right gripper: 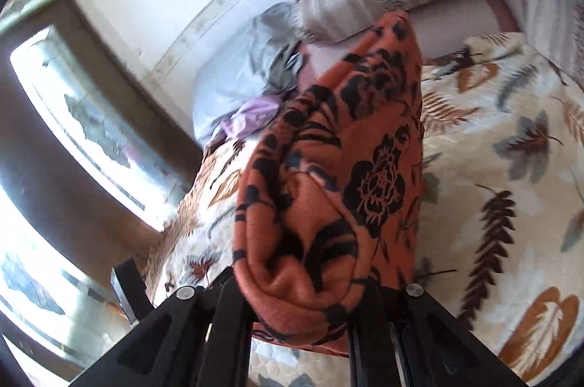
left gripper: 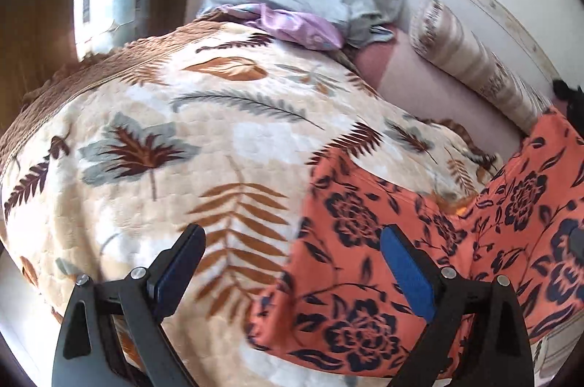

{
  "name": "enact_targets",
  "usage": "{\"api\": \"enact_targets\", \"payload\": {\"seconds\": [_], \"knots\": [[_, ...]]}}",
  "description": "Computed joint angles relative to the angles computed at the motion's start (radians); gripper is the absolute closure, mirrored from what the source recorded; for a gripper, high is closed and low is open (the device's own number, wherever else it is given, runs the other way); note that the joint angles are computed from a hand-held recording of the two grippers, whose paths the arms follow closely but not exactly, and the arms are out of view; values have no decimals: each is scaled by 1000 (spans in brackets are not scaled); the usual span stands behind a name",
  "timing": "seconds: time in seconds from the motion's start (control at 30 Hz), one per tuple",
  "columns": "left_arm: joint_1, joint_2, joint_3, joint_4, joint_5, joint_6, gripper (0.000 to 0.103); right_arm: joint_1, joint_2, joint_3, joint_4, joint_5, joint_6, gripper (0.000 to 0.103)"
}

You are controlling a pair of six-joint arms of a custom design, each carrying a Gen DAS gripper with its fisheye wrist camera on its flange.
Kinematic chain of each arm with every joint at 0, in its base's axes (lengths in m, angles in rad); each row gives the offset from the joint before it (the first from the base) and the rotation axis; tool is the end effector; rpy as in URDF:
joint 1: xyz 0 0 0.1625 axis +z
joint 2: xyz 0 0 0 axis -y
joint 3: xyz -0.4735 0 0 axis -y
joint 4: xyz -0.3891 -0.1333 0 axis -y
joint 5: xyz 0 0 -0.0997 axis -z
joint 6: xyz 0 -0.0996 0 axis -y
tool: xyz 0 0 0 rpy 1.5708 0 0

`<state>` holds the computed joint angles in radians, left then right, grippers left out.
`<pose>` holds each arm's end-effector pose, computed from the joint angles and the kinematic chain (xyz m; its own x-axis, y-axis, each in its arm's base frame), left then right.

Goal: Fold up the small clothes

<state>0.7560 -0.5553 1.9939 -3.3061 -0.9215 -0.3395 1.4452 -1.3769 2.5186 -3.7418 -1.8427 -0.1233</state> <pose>-0.2836 -0.5333 -0.0203 -0.8682 0.2136 -0.4478 0.4313 0.7712 -0.4682 0.0573 -0.3970 0.3093 -0.9277 0.2835 0.2428 -0.0499 0.5504 -0.8334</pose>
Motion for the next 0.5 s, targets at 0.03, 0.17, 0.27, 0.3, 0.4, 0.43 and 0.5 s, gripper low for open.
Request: {"api": "enact_targets", "payload": {"seconds": [0.03,0.17,0.27,0.3,0.4,0.43,0.5], "knots": [[23,-10,12,-15,-6,-12,6,5,69,-29,30,-9,12,93],[89,-27,46,-39,-15,-85,8,-79,303,-135,195,10,70,92],[104,-29,53,-105,-63,-45,8,-51,320,-124,123,-15,55,92],[101,-24,54,-125,-56,-36,8,-41,307,-126,133,-19,54,92],[109,-28,56,-166,-128,-19,8,-17,280,-153,205,-45,46,89],[109,-28,58,-182,-147,-9,8,-7,289,-167,229,-67,50,88],[113,-30,58,-194,-184,13,8,0,331,-172,205,-75,43,68]]}}
